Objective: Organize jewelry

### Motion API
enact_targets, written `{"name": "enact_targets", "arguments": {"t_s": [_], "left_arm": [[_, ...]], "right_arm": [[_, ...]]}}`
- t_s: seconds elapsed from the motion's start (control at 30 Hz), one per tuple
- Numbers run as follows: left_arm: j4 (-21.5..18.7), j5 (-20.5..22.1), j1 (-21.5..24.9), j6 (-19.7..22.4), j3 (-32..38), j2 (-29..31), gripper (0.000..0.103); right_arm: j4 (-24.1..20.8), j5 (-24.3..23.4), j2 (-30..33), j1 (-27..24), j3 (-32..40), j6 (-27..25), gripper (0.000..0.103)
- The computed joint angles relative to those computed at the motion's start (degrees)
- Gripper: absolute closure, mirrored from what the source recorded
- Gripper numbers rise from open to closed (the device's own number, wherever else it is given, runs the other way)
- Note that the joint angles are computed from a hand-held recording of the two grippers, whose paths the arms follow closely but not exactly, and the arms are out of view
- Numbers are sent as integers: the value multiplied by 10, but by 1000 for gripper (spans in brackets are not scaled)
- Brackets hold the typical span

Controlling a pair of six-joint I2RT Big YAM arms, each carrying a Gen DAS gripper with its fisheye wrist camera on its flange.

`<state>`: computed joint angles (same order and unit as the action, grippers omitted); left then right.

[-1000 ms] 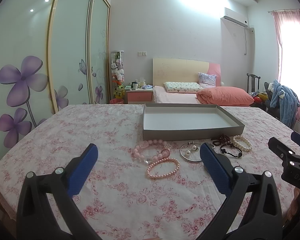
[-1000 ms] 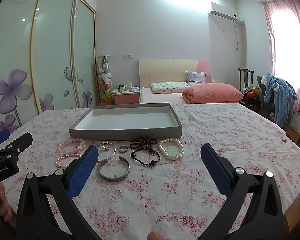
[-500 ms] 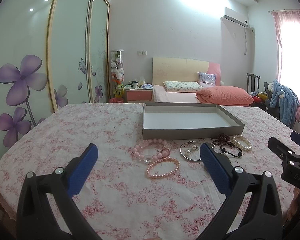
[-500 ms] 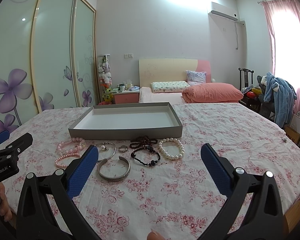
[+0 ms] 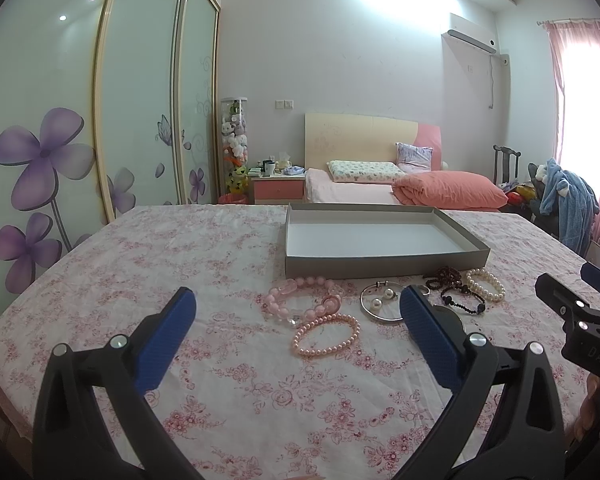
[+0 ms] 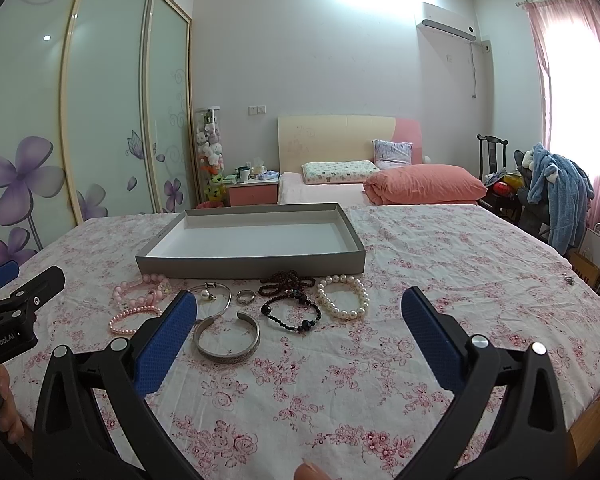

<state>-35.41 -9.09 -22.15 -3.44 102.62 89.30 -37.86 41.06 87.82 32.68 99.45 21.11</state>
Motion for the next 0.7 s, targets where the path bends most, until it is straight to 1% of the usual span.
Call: {"name": "enact_targets", "arguments": {"t_s": [0.1, 0.13, 0.27, 0.37, 0.5, 0.57, 0.63, 0.67, 0.7], "left_arm": [[2, 1, 1, -1, -5, 0, 4], [21, -1, 0, -1, -28, -4, 4], [18, -5, -4, -5, -31, -2, 4], [-3, 1, -2, -11, -18, 5, 4], [-42, 18, 4, -20, 13, 23, 4], [-66, 29, 9, -25, 31, 34, 4], [-97, 47, 16, -30, 55, 50, 4], [-112, 55, 17, -32, 65, 56, 4], [-126, 64, 21, -31, 79, 66, 4]], "right_arm": [[-4, 0, 1, 0, 2, 2, 2], [-5, 0, 1, 1, 2, 2, 2], [-16, -8, 7, -6, 11, 6, 2], [-38, -30, 11, -16, 19, 23, 2], [-93, -75, 24, -44, 46, 67, 2], [-130, -95, 36, -59, 68, 91, 11], [-167, -114, 52, -74, 96, 103, 28], [-187, -125, 63, -82, 113, 107, 33], [-214, -142, 76, -91, 132, 113, 42]]}}
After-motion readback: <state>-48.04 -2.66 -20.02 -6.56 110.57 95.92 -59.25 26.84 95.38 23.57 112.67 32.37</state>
